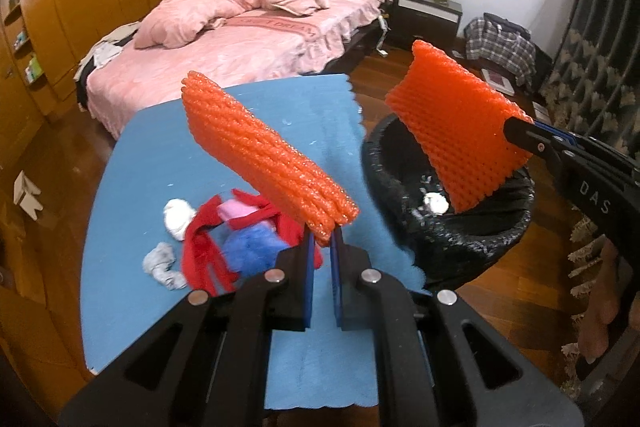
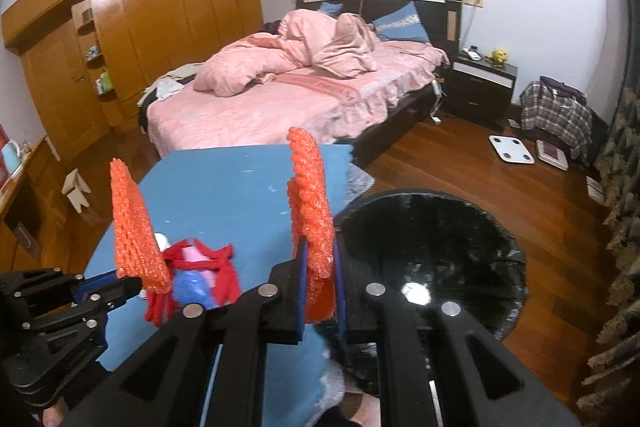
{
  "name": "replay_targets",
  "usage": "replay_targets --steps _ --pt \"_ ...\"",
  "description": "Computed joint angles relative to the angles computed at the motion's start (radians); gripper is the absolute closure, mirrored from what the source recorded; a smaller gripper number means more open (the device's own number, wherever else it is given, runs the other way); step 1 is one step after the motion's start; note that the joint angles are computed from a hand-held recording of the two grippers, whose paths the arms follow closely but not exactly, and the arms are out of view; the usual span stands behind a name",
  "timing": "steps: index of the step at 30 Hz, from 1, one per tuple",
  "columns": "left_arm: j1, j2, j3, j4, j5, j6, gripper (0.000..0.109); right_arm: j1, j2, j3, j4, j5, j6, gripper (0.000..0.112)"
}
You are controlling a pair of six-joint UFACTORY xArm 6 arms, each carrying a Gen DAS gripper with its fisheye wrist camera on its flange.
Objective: Collect trash
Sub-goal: 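Carry both orange sleeves over the black bin and open both tools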
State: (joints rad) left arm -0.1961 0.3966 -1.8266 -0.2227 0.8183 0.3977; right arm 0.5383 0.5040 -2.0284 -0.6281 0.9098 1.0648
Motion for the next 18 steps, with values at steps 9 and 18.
replay_targets --steps 9,18 --pt "-0.091 0.093 -0.107 -0.002 0.034 -0.013 0.102 -0.083 -0.126 0.210 -0.007 -0.035 0.030 0.101" --pt "-0.179 0.275 -0.331 0.021 0.120 -0.076 0.102 -0.186 -0.172 0.358 0.052 -0.098 -0.023 0.101"
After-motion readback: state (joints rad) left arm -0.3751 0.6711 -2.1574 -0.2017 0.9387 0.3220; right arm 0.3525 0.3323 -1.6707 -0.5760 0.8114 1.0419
